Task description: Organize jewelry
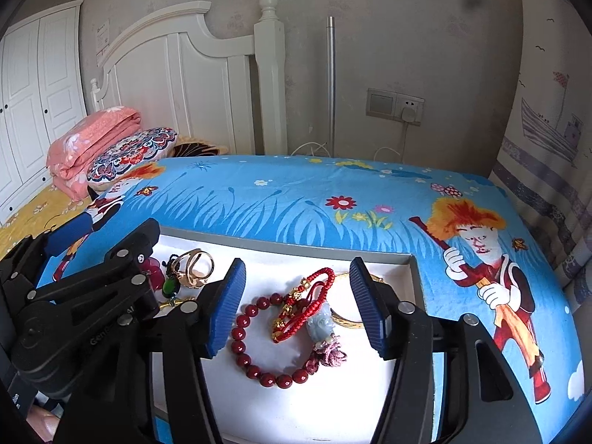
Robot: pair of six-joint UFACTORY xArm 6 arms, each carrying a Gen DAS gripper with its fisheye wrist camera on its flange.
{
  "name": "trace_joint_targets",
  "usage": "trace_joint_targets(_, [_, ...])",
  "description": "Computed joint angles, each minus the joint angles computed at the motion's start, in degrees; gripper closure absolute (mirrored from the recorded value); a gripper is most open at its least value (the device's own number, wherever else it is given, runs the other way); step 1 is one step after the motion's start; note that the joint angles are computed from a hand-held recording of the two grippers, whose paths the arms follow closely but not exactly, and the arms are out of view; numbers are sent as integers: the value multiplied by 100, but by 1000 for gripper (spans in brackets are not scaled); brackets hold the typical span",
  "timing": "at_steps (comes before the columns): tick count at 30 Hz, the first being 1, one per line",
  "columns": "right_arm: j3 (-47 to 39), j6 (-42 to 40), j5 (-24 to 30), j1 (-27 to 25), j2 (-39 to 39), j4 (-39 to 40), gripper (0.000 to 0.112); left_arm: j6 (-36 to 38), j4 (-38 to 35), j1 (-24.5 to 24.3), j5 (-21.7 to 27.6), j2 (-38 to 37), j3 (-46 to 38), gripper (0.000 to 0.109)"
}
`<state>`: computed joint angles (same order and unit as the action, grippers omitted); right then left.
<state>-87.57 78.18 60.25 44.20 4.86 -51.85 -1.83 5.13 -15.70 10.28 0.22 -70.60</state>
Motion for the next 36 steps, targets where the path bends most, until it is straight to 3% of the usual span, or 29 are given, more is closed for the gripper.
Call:
trace_joint_targets(3, [92,86,127,12,-152,-71,42,6,-3,29,31,-46,-32,12])
trace_joint_targets(9, [195,67,439,180,-421,-92,28,390,-169,56,211,-216,18,10])
trace_joint_targets(15, [343,472,1044,571,-632,-226,28,814,-908,158,219,-725,501,10])
trace_joint_targets(21, [443,699,1358,951,-752,-474,28,2174,-2531,151,157,-1296,995,10])
trace_joint_targets(27, [531,901,1662,1209,-793,-588,28,2058,-2146,80,-147,-1827,1633,10])
trace_joint_targets(36, [680,838,1737,1286,-848,-20,28,2874,-2912,42,210,-2316,2133,10])
